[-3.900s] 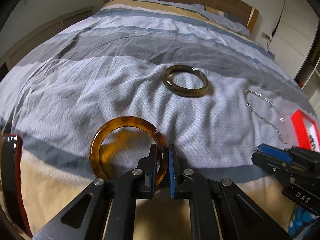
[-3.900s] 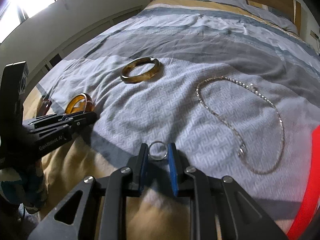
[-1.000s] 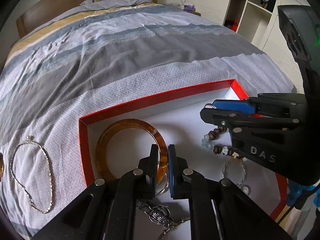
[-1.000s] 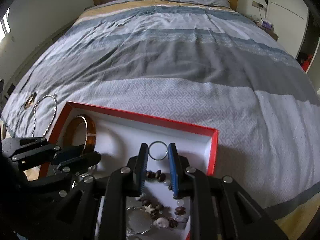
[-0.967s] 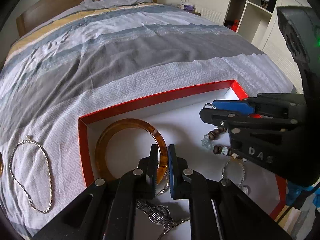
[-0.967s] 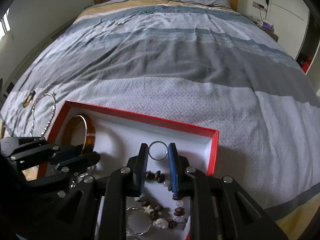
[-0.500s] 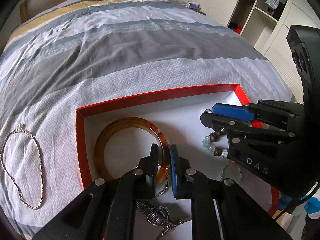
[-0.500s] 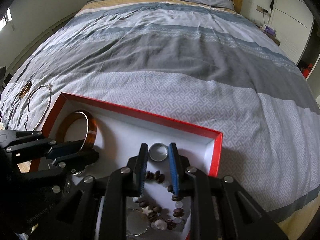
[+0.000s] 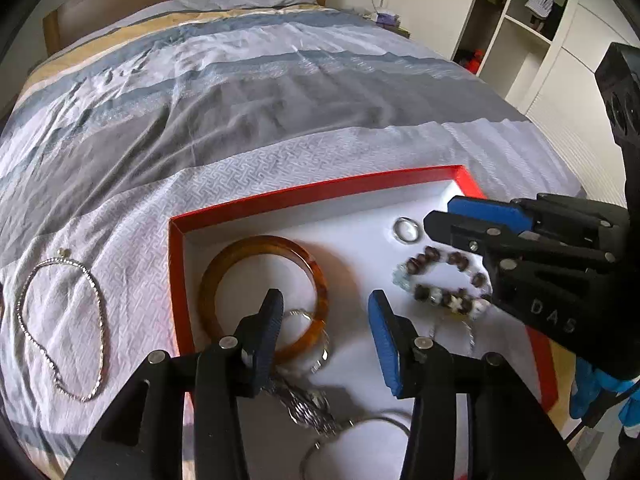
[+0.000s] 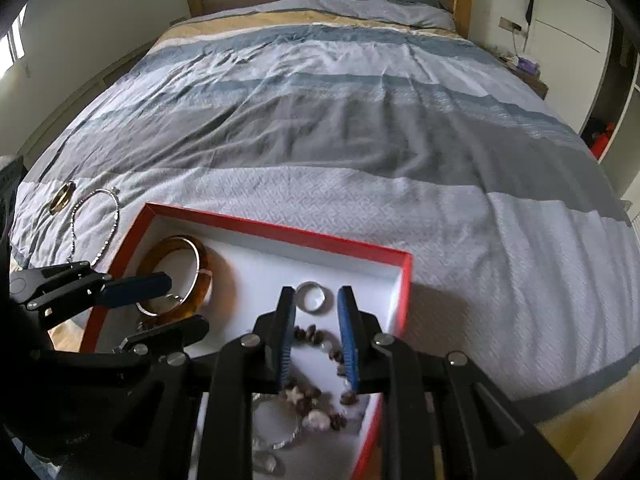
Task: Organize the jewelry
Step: 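Open the left tool releasing the amber bangle while the right tool drops the ring into the box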
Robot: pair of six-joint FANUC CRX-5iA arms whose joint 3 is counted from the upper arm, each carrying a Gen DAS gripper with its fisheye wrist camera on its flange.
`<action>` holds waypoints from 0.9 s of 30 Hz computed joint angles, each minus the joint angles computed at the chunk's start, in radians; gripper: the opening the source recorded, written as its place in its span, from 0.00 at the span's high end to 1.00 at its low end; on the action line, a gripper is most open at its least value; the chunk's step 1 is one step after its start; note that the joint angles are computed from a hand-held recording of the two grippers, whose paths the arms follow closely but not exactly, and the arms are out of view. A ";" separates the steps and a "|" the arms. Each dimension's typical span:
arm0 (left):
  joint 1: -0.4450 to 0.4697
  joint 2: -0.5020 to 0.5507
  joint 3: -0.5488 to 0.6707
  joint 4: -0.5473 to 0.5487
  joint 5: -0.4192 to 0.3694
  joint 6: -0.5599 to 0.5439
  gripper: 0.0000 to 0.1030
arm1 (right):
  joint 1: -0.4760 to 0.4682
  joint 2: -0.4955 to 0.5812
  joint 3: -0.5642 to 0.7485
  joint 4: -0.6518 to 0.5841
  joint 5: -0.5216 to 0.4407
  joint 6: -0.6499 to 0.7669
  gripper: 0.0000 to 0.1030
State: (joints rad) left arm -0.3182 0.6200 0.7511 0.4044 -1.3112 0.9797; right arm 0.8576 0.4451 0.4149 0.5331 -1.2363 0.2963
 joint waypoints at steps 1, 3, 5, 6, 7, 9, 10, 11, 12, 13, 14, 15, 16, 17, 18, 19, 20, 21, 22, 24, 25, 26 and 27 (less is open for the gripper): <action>0.001 -0.011 -0.011 0.002 0.002 -0.005 0.57 | 0.006 -0.008 -0.006 0.007 -0.003 -0.012 0.76; 0.005 -0.037 -0.039 0.009 0.008 -0.012 0.56 | 0.020 -0.026 -0.024 0.026 -0.009 -0.044 0.74; 0.012 -0.067 -0.070 0.016 0.015 -0.013 0.53 | 0.035 -0.044 -0.038 0.038 -0.014 -0.074 0.72; 0.018 -0.086 -0.090 0.019 0.020 -0.012 0.52 | 0.043 -0.050 -0.039 0.040 -0.021 -0.083 0.72; 0.023 -0.101 -0.106 0.023 0.024 -0.012 0.51 | 0.053 -0.055 -0.041 0.045 -0.032 -0.093 0.71; 0.037 -0.133 -0.141 0.032 0.027 -0.013 0.49 | 0.069 -0.063 -0.044 0.049 -0.042 -0.111 0.69; 0.043 -0.148 -0.157 0.035 0.029 -0.016 0.48 | 0.081 -0.070 -0.049 0.053 -0.048 -0.128 0.69; 0.051 -0.167 -0.178 0.038 0.032 -0.021 0.47 | 0.090 -0.076 -0.055 0.058 -0.049 -0.143 0.69; 0.058 -0.183 -0.195 0.040 0.035 -0.026 0.47 | 0.099 -0.084 -0.064 0.064 -0.047 -0.160 0.69; 0.066 -0.201 -0.216 0.044 0.038 -0.033 0.46 | 0.110 -0.095 -0.077 0.073 -0.042 -0.183 0.69; 0.077 -0.224 -0.241 0.048 0.040 -0.041 0.46 | 0.122 -0.106 -0.090 0.082 -0.038 -0.208 0.68; 0.084 -0.242 -0.262 0.052 0.044 -0.047 0.46 | 0.132 -0.113 -0.098 0.089 -0.037 -0.226 0.68; 0.094 -0.260 -0.283 0.057 0.048 -0.056 0.46 | 0.144 -0.121 -0.108 0.098 -0.037 -0.247 0.68; 0.102 -0.277 -0.301 0.060 0.051 -0.064 0.46 | 0.157 -0.131 -0.119 0.109 -0.034 -0.270 0.67; 0.112 -0.298 -0.324 0.062 0.053 -0.073 0.46 | 0.168 -0.137 -0.125 0.115 -0.036 -0.286 0.67; 0.124 -0.318 -0.344 0.063 0.052 -0.081 0.46 | 0.183 -0.144 -0.132 0.124 -0.042 -0.311 0.66; 0.138 -0.339 -0.365 0.065 0.049 -0.089 0.46 | 0.193 -0.147 -0.135 0.130 -0.046 -0.329 0.66; 0.147 -0.354 -0.378 0.065 0.047 -0.095 0.46 | 0.202 -0.150 -0.138 0.135 -0.050 -0.346 0.66; 0.156 -0.371 -0.395 0.064 0.050 -0.106 0.46 | 0.218 -0.152 -0.137 0.144 -0.061 -0.370 0.66; 0.178 -0.414 -0.436 0.060 0.066 -0.127 0.46 | 0.240 -0.148 -0.129 0.158 -0.075 -0.397 0.66; 0.194 -0.440 -0.463 0.061 0.076 -0.135 0.45 | 0.253 -0.142 -0.119 0.166 -0.082 -0.409 0.66; 0.204 -0.455 -0.478 0.061 0.080 -0.134 0.44 | 0.263 -0.135 -0.108 0.171 -0.089 -0.414 0.66; 0.216 -0.472 -0.493 0.061 0.084 -0.134 0.43 | 0.274 -0.128 -0.096 0.175 -0.097 -0.417 0.66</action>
